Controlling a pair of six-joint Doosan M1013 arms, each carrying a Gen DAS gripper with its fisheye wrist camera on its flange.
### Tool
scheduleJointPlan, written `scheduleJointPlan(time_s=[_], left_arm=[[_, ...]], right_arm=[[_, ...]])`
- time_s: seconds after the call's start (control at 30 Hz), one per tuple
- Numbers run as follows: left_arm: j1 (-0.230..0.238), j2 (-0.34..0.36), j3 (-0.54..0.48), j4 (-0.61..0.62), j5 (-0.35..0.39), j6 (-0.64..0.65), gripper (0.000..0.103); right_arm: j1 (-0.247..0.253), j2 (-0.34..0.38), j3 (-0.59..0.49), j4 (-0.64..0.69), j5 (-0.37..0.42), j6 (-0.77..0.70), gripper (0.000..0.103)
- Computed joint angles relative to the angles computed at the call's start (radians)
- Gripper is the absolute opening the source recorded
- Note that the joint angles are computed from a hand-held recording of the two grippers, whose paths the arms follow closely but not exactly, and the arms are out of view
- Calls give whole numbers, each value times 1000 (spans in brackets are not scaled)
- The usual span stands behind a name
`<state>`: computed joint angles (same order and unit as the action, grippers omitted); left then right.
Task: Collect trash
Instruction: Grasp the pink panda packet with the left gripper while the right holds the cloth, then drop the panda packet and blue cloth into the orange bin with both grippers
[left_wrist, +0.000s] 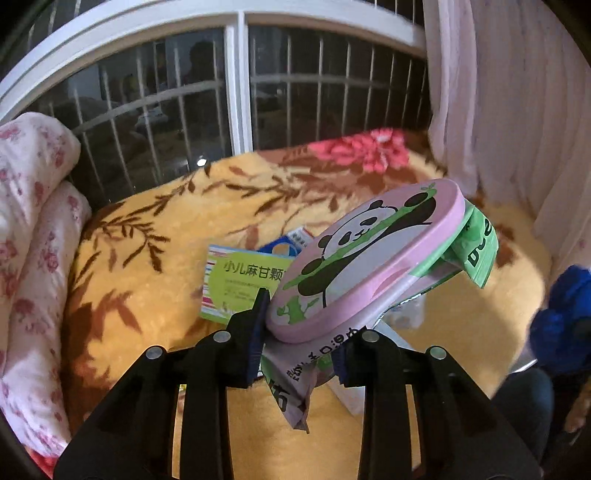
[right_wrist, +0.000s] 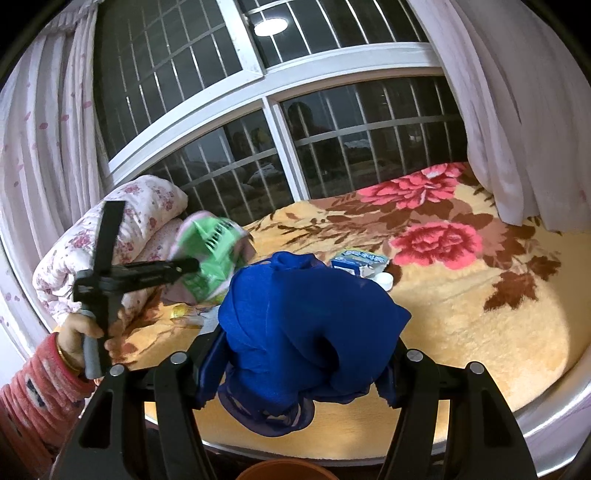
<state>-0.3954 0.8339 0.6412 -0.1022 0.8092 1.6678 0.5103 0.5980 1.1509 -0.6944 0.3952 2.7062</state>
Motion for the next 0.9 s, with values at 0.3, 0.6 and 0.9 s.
scheduleJointPlan(time_s=[0.3,0.6,0.9], left_arm=[[7,-203,335,-144,-214,122,29],[-9,-322,596,-134,-240,110,29],[-20,-301,663,-124,-88,143,29]], right_arm=[[27,-14,-4,15,25,-92,64],[62,-23,19,114,117,-305,64],[81,-18,52,248,212,-444,64]])
